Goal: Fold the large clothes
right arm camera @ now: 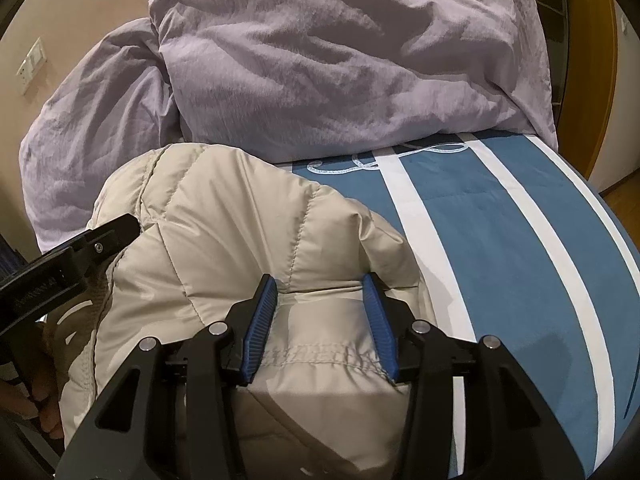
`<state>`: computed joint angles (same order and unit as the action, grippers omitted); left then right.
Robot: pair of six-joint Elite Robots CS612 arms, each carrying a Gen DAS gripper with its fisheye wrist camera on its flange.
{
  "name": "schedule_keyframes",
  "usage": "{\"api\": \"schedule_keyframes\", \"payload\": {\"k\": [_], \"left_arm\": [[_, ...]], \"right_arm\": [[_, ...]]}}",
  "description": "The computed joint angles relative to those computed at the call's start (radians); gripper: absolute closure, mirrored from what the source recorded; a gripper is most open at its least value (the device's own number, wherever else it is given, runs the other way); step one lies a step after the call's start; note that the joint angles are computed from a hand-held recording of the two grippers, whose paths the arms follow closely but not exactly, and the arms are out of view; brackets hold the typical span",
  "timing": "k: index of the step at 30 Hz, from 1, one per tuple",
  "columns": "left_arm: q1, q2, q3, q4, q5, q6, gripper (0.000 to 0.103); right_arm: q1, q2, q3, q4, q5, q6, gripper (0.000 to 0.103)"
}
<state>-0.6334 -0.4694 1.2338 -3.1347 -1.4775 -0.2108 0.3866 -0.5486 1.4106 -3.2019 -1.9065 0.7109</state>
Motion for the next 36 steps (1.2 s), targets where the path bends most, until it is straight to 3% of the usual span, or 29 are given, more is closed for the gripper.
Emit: {"api": "schedule_keyframes", "payload": {"k": [18, 36], "left_arm": [[-0.005, 0.022, -0.011, -0.031, 0.032, 0.011, 0.015], [-0.019, -0.007, 0.018, 0.002, 0.088, 0.044, 0.014]], "right_arm": [[0.003, 0.008, -0.01, -0.003, -0.019, -0.02, 0.055], [0.003, -0.012, 0.007, 0.043, 0.0, -0.017, 0.055]]}}
